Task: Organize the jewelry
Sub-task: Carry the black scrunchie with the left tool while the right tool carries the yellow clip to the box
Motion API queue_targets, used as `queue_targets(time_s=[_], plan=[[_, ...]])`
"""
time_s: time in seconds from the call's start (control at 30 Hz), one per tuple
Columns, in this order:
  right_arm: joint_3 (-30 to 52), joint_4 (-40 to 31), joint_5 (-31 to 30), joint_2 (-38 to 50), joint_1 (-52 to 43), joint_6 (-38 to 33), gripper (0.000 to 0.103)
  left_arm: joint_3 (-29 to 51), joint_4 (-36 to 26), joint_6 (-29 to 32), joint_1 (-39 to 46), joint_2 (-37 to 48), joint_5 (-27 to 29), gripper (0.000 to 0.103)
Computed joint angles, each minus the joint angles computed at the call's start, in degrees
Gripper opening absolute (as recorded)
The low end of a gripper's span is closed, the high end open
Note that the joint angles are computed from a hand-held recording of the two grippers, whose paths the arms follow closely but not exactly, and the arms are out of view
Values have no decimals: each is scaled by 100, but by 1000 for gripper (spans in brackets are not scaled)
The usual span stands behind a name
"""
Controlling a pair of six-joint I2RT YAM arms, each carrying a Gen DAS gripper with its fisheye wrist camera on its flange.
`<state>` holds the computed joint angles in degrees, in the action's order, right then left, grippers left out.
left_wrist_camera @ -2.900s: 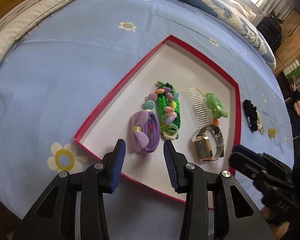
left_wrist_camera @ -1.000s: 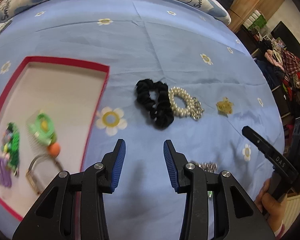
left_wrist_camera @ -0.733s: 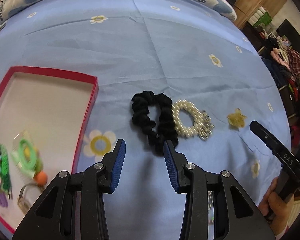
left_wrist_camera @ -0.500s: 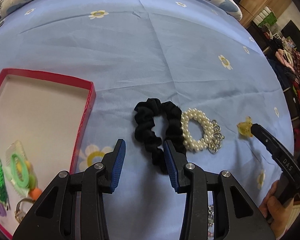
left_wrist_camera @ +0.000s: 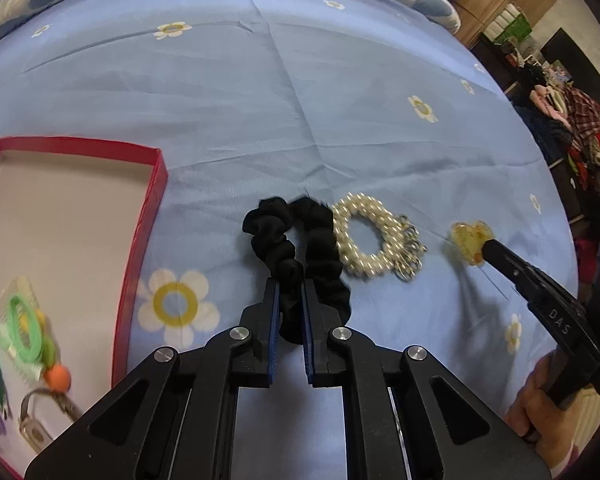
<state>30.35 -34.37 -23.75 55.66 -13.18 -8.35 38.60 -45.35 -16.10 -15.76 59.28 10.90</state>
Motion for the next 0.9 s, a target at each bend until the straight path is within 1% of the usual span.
queue_targets(time_s=[0.1, 0.27, 0.4, 0.53, 0.63, 0.73, 0.83, 0.9], plan=[[-39, -227, -112, -292, -18, -46, 4, -13, -345, 42, 111, -467, 118, 8], [-23, -597, -239, -711, 101, 71, 4, 62, -884, 104, 270, -1092, 235, 8], [-6, -933, -316, -1113, 297, 235, 4, 175, -1298, 169, 404, -1549, 293, 8], [-17, -1256, -307, -1578, 682, 520, 4, 313, -1766, 369, 750, -1981, 449, 8], [-21, -1403, -180, -1896, 1175, 882, 4, 404, -2142, 730, 1250, -2235, 678, 8], [-59, -1397, 89, -2134, 1925, 1414, 4, 484, -2512, 1160, 1848, -2437, 949, 8], [-96, -1295, 392, -2287, 2727, 1993, 4, 588, -2921, 1788, 2634, -2549, 1274, 8], [-95, -1192, 679, -2320, 3297, 2363, 4, 677, -3297, 2530, 3466, -2545, 1593, 8]])
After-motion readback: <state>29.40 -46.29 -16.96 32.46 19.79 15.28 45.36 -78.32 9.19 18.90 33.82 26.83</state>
